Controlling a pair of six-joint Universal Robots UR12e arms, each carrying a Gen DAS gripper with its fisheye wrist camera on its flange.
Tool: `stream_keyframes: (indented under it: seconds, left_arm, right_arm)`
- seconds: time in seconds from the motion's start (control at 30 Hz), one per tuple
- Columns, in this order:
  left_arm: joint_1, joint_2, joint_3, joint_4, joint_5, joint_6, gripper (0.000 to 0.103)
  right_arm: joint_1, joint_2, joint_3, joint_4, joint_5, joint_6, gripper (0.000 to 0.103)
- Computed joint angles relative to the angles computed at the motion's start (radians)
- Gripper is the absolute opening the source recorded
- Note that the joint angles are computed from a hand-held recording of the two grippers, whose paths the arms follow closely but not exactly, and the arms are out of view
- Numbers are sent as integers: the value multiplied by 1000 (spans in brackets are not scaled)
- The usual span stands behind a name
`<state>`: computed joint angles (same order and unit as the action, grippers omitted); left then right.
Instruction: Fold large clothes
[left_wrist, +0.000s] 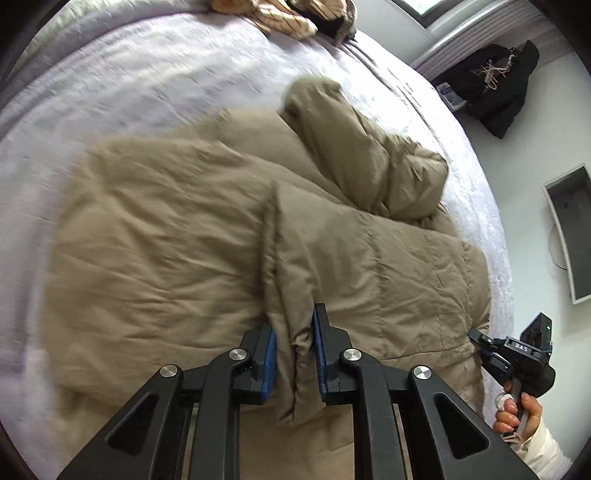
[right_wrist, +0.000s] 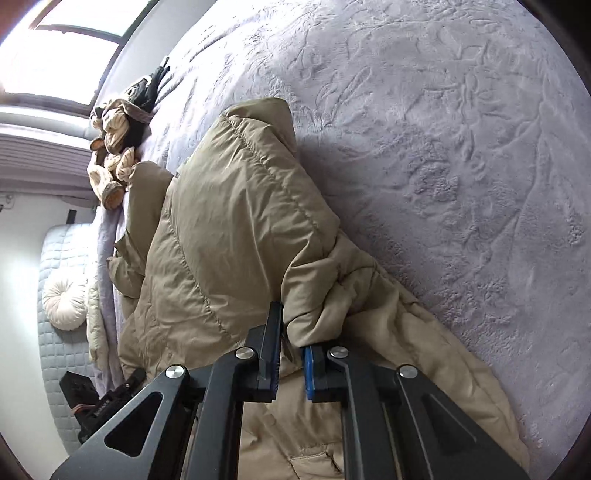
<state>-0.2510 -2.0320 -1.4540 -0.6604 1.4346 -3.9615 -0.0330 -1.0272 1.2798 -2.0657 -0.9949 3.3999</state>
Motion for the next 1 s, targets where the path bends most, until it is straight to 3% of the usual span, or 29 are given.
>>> stream_keyframes:
  seconds: [0.1,0.23,0.37,0.43,0.5,0.57,0.63,0.73,0.87,0.93,0.97,1.0]
  left_arm:
    - [1,29,-11,-31,78,18,18]
    - [-1,31,0,18,65,31,18]
    - [-15,-25,82,-44,78,86,18]
    - [-25,-65,125,-113,115,109,18]
    - [-25,-84,132,-139,106,86,18]
    - [-20,-76,91,-70,82,53,18]
    - [-15,-69,72,-46,68,47,18]
    - [-8,-64,62,-41,46,45,18]
    - [-5,-64,62,-46,46,44,18]
    - [-9,-65,64,-46,52,39,18]
    - [-9,-68,67,-49,55,34,18]
    - [-10,-69,69,-51,56,31,18]
  right_arm:
    - [3,4,-5,2,11,5,11]
    - [4,-2,-2,6,7,-5,12]
    - [13,-14,-11,51,-29,-60,14]
    - [20,-17,-35,113,-48,-118,27]
    - [23,-19,-53,164,-43,-168,57]
    - [18,-29,-61,172,3,-227,58]
    - [3,-40,-53,116,83,-256,58]
    - [-13,-22,-62,-1,102,-164,58]
    - [-41,71,-111,-75,134,142,58]
    - [-60,127,-116,-136,254,324,58]
    - [-63,146,-117,-168,298,390,54]
    - [-66,163,-112,-226,346,473,27]
